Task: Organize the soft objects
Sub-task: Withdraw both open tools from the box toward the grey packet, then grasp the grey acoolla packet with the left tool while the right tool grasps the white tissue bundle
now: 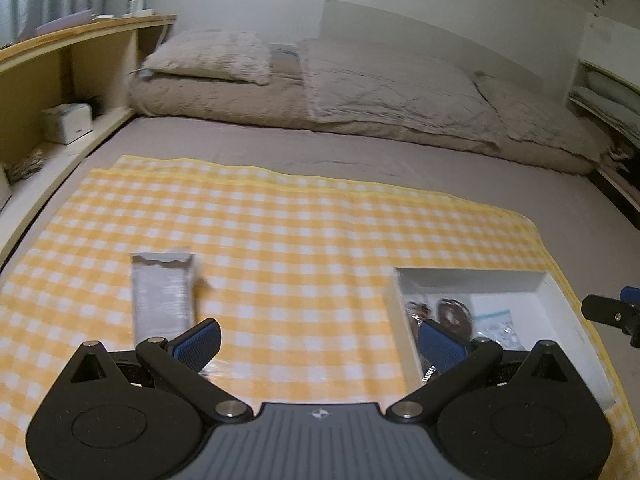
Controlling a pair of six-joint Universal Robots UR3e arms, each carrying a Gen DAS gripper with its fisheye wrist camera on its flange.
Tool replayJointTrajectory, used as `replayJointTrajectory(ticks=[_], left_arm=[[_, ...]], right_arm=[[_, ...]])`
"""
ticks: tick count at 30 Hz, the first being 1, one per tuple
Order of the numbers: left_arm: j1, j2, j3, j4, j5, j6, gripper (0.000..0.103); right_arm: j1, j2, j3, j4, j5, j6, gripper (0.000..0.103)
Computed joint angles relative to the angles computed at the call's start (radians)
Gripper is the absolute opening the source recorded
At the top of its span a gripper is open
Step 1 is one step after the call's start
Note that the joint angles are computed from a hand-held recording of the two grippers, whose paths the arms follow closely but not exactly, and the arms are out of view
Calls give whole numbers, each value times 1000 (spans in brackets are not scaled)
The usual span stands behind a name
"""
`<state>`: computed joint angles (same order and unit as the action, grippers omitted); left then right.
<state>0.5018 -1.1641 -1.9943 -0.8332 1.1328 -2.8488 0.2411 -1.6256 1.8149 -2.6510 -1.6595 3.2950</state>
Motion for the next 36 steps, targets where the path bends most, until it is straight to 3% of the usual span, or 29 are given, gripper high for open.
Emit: replayJointTrajectory(ticks=[8, 16, 26, 36], left_arm=[[120, -22, 20, -23, -32, 43, 103], [193, -111, 33, 61, 0, 35, 103], [158, -286, 68, 171, 58, 45, 103], [76, -491, 166, 225, 151, 58, 103]], right_arm=[[104, 168, -183, 5, -34, 45, 103], [188, 354, -395, 28, -32, 80, 103], [254, 659, -773, 92, -12, 104, 103], [255, 989, -1285, 299, 24, 40, 103]])
